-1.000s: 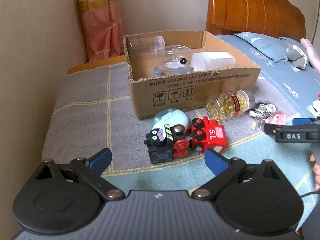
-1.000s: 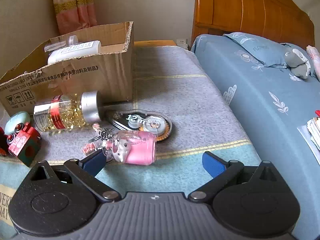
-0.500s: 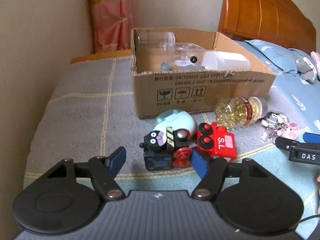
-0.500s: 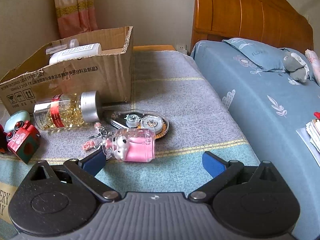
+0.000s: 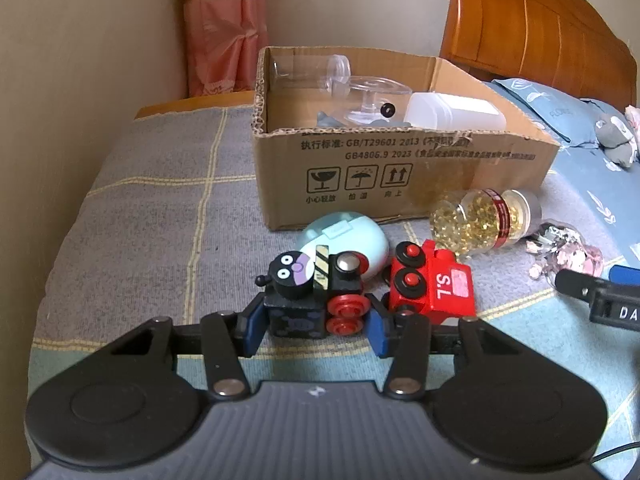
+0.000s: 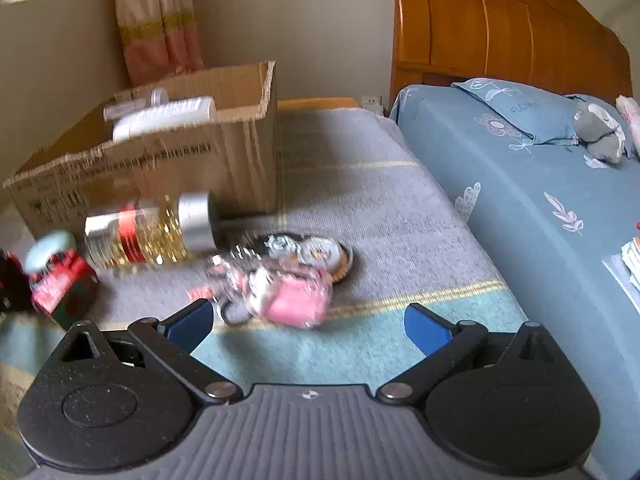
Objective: Organize rigid objects
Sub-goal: 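Grasp the toy train with the left tool while the right tool grasps the pink keychain, then lift the toy train and pink keychain toward the cardboard box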
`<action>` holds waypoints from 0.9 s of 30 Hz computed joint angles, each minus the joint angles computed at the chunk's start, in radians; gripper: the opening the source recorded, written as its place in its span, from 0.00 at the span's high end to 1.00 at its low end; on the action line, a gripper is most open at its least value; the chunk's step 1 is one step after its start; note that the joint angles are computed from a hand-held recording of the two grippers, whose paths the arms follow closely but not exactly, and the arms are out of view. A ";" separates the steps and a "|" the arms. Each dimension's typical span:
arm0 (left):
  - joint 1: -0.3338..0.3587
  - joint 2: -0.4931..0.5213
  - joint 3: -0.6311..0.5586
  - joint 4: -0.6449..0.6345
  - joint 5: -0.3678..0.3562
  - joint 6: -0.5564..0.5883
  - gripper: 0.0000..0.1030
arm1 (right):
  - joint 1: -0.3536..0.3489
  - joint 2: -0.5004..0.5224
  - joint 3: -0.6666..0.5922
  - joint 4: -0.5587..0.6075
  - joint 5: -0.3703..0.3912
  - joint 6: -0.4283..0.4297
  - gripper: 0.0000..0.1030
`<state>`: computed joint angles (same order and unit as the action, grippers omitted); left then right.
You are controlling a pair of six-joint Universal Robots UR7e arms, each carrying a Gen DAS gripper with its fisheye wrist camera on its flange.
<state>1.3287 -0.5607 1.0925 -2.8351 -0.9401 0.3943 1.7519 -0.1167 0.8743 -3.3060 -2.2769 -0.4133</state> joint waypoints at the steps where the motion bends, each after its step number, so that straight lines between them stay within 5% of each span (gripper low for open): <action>1: 0.000 0.002 -0.002 0.001 0.002 0.001 0.53 | 0.003 0.006 -0.014 0.010 -0.002 0.005 0.04; 4: 0.000 0.003 -0.006 0.007 0.003 0.003 0.53 | 0.007 0.024 -0.049 0.032 -0.004 0.010 0.18; 11: 0.004 0.009 -0.022 0.019 -0.002 0.009 0.53 | 0.009 0.039 -0.079 0.046 -0.017 0.005 0.26; 15: 0.004 0.012 -0.027 0.021 0.000 0.025 0.53 | 0.012 0.024 -0.063 0.067 -0.014 0.004 0.41; 27: 0.002 -0.009 -0.031 0.077 0.004 0.056 0.53 | 0.014 -0.012 -0.019 0.108 0.008 -0.074 0.41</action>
